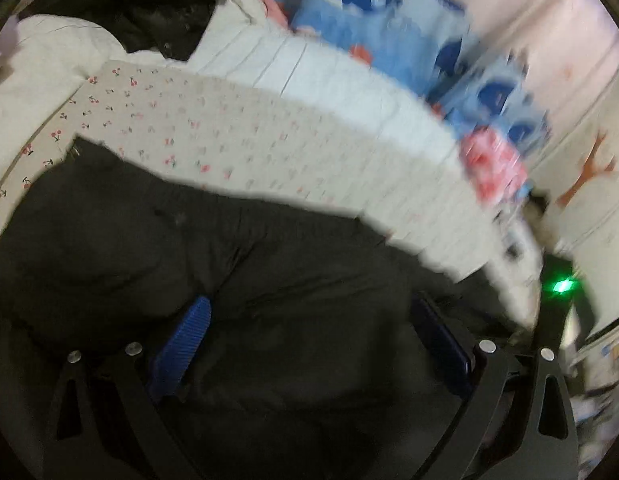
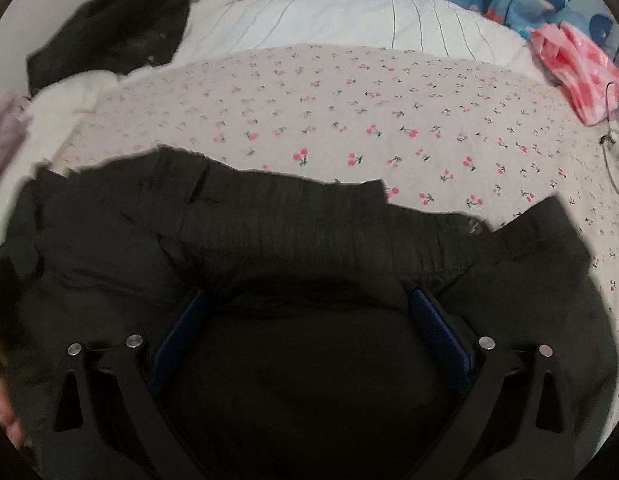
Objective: Fold large clothes
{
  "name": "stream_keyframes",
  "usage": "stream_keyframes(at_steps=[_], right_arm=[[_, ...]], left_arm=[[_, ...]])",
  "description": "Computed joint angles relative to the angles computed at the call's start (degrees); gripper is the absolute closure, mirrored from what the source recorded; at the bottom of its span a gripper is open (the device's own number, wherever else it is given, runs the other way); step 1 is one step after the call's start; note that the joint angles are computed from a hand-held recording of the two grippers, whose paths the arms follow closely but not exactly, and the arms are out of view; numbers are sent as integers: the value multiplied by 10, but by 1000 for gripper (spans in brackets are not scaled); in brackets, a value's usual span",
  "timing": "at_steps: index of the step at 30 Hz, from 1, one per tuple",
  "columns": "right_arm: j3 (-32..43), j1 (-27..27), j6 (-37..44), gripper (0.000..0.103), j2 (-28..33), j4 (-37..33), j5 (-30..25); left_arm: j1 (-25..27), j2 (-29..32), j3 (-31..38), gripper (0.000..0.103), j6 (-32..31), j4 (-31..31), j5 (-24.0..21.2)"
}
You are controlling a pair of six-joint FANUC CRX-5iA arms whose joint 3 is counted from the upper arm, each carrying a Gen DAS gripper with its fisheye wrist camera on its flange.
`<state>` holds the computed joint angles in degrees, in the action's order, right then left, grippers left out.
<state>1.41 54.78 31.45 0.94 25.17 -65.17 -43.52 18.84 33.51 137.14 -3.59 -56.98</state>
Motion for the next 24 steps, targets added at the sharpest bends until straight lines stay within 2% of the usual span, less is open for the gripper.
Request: stream_keyframes(at_steps=[1, 3, 5, 6, 7, 8, 9, 10, 11, 13, 14, 16, 17, 19, 20, 21, 22, 24], right_arm=[[-21, 3, -32, 7, -15, 39, 2], [-57, -3, -75, 7, -39, 87, -9], [-80, -17, -82, 7, -43, 80, -32], [-116, -26, -93, 6, -60, 64, -19], [-166, -32, -133, 6, -97, 52, 24], [-192, -32, -167, 6, -116, 58, 41], [-225, -22, -205, 7, -141, 78, 49], [-238, -15, -218, 7, -151, 88, 50], [-232, -13, -208, 7, -150, 77, 42], [-199, -14, -174, 7, -138, 53, 12], [-192, -10, -175, 7, -138, 58, 9], [-211, 2, -209, 7, -157, 120, 19], [-218, 3, -218, 7, -158, 135, 19], [-218, -14, -208, 7, -142, 112, 21], [-233, -29, -201, 7, -148, 80, 52], [-259, -41, -222, 7, -165, 78, 86], [-268, -44, -233, 7, -170, 82, 93], [-264, -40, -224, 7, -166, 81, 83]], left_arm=[[-1, -15, -12, 8, 10, -14, 15], [-4, -13, 11, 7, 41, -62, -15], [16, -15, -10, 8, 64, -37, -26], [28, -19, -34, 8, 66, -8, -15], [40, -25, -64, 8, 53, 30, 14], [43, -25, -82, 8, 34, 63, 40], [40, -19, -75, 8, 23, 66, 37], [26, -4, -45, 8, 12, 40, 11], [11, 19, 1, 8, 11, 7, -35], [-6, 36, 44, 7, 13, -31, -80], [-9, 29, 40, 8, 25, -38, -77], [-3, -4, -8, 8, 52, -35, -26], [-1, -8, -13, 8, 61, -43, -26], [10, -9, -28, 8, 65, -28, -13], [18, -16, -56, 8, 57, -5, 15], [20, -18, -68, 8, 47, 4, 33], [16, -12, -60, 8, 40, -1, 28], [0, 8, -21, 7, 27, -33, -17]])
